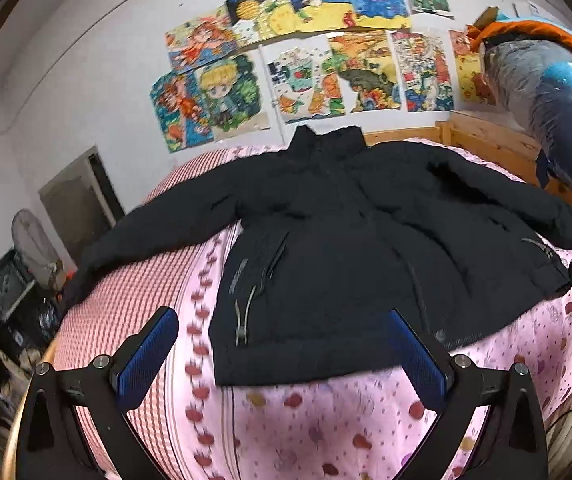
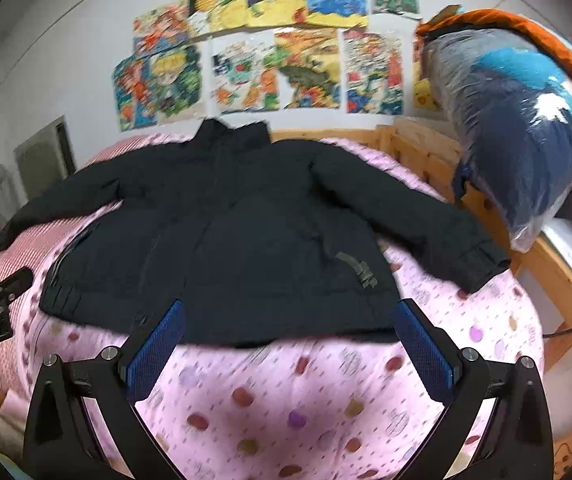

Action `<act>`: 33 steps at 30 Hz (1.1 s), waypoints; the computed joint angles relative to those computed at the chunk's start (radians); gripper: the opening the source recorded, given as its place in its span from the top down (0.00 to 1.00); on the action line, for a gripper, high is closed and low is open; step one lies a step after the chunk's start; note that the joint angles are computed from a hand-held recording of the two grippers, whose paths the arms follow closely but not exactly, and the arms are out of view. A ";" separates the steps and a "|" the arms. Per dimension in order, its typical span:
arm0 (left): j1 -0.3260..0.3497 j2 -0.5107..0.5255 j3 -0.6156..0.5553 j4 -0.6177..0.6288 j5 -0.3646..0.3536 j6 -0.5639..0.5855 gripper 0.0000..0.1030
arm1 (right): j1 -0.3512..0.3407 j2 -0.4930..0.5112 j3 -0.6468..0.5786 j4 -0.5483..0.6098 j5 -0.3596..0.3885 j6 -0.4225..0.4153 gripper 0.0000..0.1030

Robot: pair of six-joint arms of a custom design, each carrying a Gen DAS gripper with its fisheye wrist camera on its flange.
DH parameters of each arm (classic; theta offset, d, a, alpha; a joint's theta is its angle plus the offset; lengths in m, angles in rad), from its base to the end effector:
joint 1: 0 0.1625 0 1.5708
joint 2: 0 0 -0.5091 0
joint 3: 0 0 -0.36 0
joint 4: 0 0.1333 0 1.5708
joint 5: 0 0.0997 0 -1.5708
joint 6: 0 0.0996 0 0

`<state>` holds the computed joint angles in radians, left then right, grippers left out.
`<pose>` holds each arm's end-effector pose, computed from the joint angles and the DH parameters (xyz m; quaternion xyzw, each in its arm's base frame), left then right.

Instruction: Fold large clothes

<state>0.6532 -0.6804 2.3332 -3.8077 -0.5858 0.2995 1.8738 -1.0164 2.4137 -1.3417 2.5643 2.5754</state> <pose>-0.2496 -0.4633 0.1330 0.3707 0.7702 -0.3794 0.3542 0.1606 -0.3468 0.1382 -0.0281 -0.7172 0.5535 0.4225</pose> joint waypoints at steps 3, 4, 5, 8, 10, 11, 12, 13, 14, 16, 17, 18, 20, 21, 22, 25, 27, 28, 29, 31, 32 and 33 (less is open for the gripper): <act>-0.008 -0.018 -0.064 0.067 -0.010 0.072 0.00 | -0.018 -0.039 0.032 -0.084 -0.023 -0.022 0.01; -0.011 -0.021 -0.089 0.091 -0.008 0.099 0.00 | -0.028 -0.055 0.043 -0.098 -0.040 -0.019 0.01; -0.014 -0.025 -0.118 0.117 -0.012 0.135 0.00 | -0.041 -0.073 0.056 -0.110 -0.064 -0.016 0.01; -0.020 -0.029 -0.198 0.211 -0.021 0.195 0.00 | -0.077 -0.117 0.064 -0.090 -0.109 -0.012 0.01; -0.018 -0.023 -0.262 0.293 -0.023 0.223 0.00 | -0.097 -0.142 0.045 -0.024 -0.113 0.014 0.01; -0.016 -0.015 -0.299 0.333 -0.020 0.241 0.00 | -0.109 -0.158 0.029 0.035 -0.122 0.046 0.01; -0.015 -0.004 -0.327 0.355 -0.015 0.255 0.00 | -0.130 -0.179 0.007 0.129 -0.147 0.108 0.01; -0.012 0.015 -0.375 0.383 -0.008 0.284 0.00 | -0.152 -0.195 -0.009 0.204 -0.172 0.170 0.01; -0.007 0.031 -0.410 0.390 -0.010 0.313 0.00 | -0.178 -0.217 -0.034 0.297 -0.198 0.252 0.01; 0.006 0.069 -0.473 0.374 -0.022 0.376 0.00 | -0.221 -0.228 -0.061 0.392 -0.239 0.364 0.01; 0.014 0.091 -0.505 0.357 -0.032 0.409 0.00 | -0.242 -0.234 -0.070 0.420 -0.263 0.415 0.01; 0.025 0.115 -0.543 0.346 -0.047 0.434 0.00 | -0.260 -0.236 -0.076 0.430 -0.276 0.454 0.01; 0.046 0.159 -0.611 0.343 -0.075 0.457 0.00 | -0.295 -0.240 -0.087 0.431 -0.298 0.512 0.01; 0.055 0.173 -0.633 0.344 -0.088 0.461 0.00 | -0.308 -0.238 -0.091 0.430 -0.307 0.528 0.01; 0.069 0.203 -0.681 0.351 -0.106 0.465 0.00 | -0.328 -0.237 -0.091 0.414 -0.319 0.559 0.01; 0.109 0.264 -0.791 0.393 -0.153 0.442 0.00 | -0.392 -0.228 -0.095 0.393 -0.348 0.691 0.01; 0.137 0.315 -0.898 0.480 -0.189 0.397 0.00 | -0.456 -0.219 -0.120 0.444 -0.397 0.815 0.01; 0.156 0.346 -0.975 0.555 -0.223 0.364 0.00 | -0.487 -0.208 -0.133 0.464 -0.427 0.866 0.01; 0.173 0.371 -1.043 0.624 -0.260 0.338 0.00 | -0.513 -0.194 -0.147 0.474 -0.450 0.911 0.01; 0.204 0.432 -1.189 0.741 -0.317 0.318 0.00 | -0.550 -0.155 -0.157 0.428 -0.477 0.972 0.02; 0.216 0.470 -1.270 0.789 -0.340 0.319 0.00 | -0.566 -0.130 -0.162 0.386 -0.485 0.997 0.08; 0.224 0.498 -1.330 0.824 -0.358 0.325 0.00 | -0.573 -0.111 -0.173 0.362 -0.485 1.012 0.13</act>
